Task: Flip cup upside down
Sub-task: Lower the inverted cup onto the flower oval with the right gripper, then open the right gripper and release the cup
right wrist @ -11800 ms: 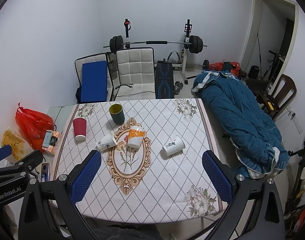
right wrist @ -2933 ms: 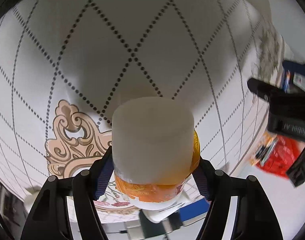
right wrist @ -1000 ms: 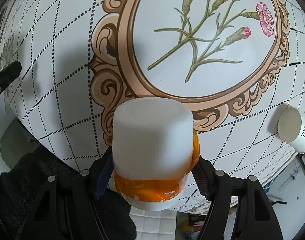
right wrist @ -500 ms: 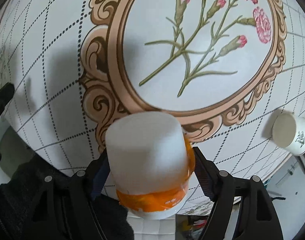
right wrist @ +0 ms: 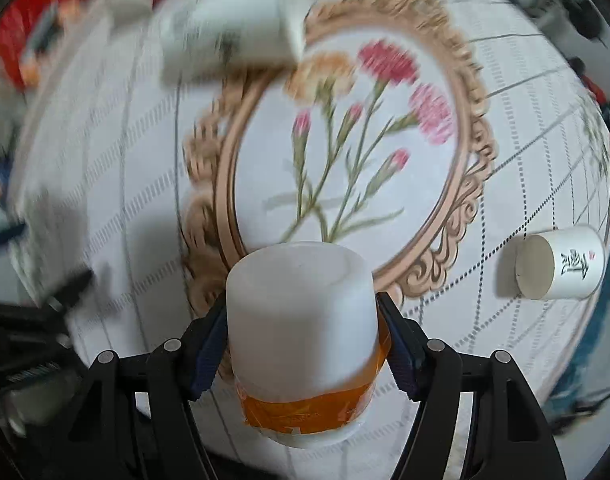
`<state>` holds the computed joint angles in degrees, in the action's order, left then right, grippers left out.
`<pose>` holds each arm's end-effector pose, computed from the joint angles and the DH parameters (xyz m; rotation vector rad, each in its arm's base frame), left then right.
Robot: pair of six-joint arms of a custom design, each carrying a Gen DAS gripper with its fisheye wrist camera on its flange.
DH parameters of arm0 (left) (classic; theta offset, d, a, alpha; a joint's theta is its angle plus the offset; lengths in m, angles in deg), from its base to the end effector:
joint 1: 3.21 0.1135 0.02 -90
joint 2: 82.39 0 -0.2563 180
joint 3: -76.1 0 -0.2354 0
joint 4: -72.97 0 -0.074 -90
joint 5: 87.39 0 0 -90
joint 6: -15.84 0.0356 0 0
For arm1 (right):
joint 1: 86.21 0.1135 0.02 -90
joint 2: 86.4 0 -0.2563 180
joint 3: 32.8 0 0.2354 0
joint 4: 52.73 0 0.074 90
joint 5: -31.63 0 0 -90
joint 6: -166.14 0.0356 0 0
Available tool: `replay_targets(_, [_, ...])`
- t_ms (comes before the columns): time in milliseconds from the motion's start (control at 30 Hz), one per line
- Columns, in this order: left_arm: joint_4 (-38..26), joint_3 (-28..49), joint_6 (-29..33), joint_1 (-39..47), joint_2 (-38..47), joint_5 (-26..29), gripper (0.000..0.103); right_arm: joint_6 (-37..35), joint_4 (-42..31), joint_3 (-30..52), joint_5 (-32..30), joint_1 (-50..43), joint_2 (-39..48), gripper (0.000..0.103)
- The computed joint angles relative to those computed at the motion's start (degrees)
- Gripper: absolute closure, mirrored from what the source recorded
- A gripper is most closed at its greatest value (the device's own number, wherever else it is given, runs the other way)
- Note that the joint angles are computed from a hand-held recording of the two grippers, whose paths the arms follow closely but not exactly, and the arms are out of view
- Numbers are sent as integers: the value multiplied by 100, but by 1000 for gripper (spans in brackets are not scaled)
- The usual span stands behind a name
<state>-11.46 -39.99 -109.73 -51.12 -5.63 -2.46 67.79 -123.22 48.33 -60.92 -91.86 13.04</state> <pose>0.1209 -0.1292 0.2021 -0.3415 -3.0780 -0.2335 0.2866 -0.0268 0.1828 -0.0741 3.1138 0.0648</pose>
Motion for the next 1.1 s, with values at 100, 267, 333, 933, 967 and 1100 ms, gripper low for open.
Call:
replay_targets(100, [79, -111, 21, 81, -7, 56, 1, 232, 1145, -909, -482, -314, -892, 31])
replay_targets(267, [115, -119, 127, 114, 52, -24, 1, 818, 3045, -2551, -626, -392, -1978, 31])
replay_targets(333, [102, -52, 93, 6, 113, -70, 1, 726, 3400, -2937, -634, -538, -2320, 31])
replay_targets(933, [-283, 344, -781, -1390, -187, -173, 1, 729, 2437, -3588, -67, -490, -3556, 26])
replay_targets(967, [-370, 428, -903, -1549, -247, -206, 1, 781, 2276, -3509, -10, -497, -3583, 17])
replay_targets(1100, [-754, 820, -1070, -1851, -547, -294, 1, 1062, 1271, -3079, 168, -635, -3801, 9])
